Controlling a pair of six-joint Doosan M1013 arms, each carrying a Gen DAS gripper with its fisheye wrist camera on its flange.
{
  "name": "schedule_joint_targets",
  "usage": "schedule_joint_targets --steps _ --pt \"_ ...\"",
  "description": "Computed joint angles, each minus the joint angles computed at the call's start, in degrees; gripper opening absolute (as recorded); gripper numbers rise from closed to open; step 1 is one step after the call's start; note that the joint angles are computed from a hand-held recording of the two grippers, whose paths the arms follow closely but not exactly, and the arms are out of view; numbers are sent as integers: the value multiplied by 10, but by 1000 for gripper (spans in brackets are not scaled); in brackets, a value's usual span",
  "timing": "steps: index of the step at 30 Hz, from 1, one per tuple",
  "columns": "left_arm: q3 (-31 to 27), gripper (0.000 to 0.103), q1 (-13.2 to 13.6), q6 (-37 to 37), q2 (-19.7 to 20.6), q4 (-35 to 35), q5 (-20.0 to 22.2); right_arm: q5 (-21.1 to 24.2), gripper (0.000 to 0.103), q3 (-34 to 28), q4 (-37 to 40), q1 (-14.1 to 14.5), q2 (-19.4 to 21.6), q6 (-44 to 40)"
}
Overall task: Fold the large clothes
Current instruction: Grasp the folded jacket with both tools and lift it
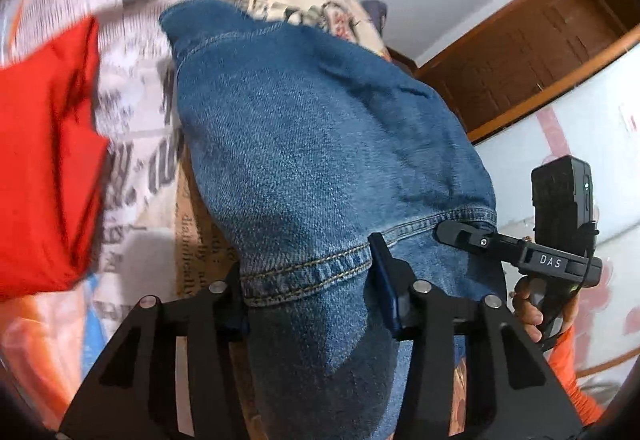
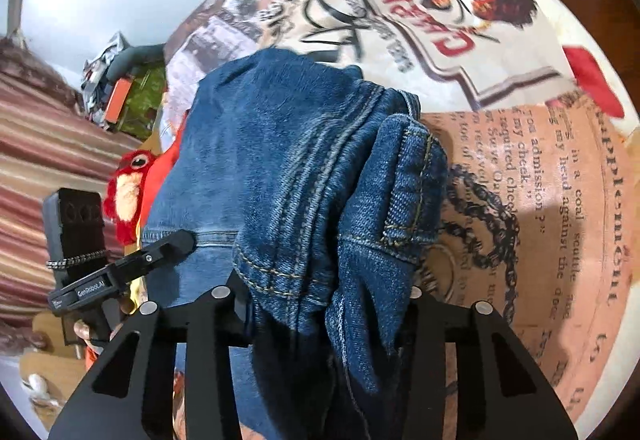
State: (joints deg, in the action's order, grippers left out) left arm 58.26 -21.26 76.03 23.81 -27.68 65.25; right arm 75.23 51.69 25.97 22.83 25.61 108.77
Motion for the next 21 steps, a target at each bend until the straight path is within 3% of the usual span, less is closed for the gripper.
schedule_joint_targets --steps 6,13,18,21 --pt "6 46 15 24 -38 5 -32 -18 37 -41 -6 17 3 -12" --pt "22 44 57 36 -84 10 -80 -29 37 -139 -7 45 45 -25" --pt "44 44 87 49 -105 18 -105 -26 37 -217 4 64 92 -35" --pt "50 43 107 41 -110 27 -104 10 37 -310 7 76 149 -24"
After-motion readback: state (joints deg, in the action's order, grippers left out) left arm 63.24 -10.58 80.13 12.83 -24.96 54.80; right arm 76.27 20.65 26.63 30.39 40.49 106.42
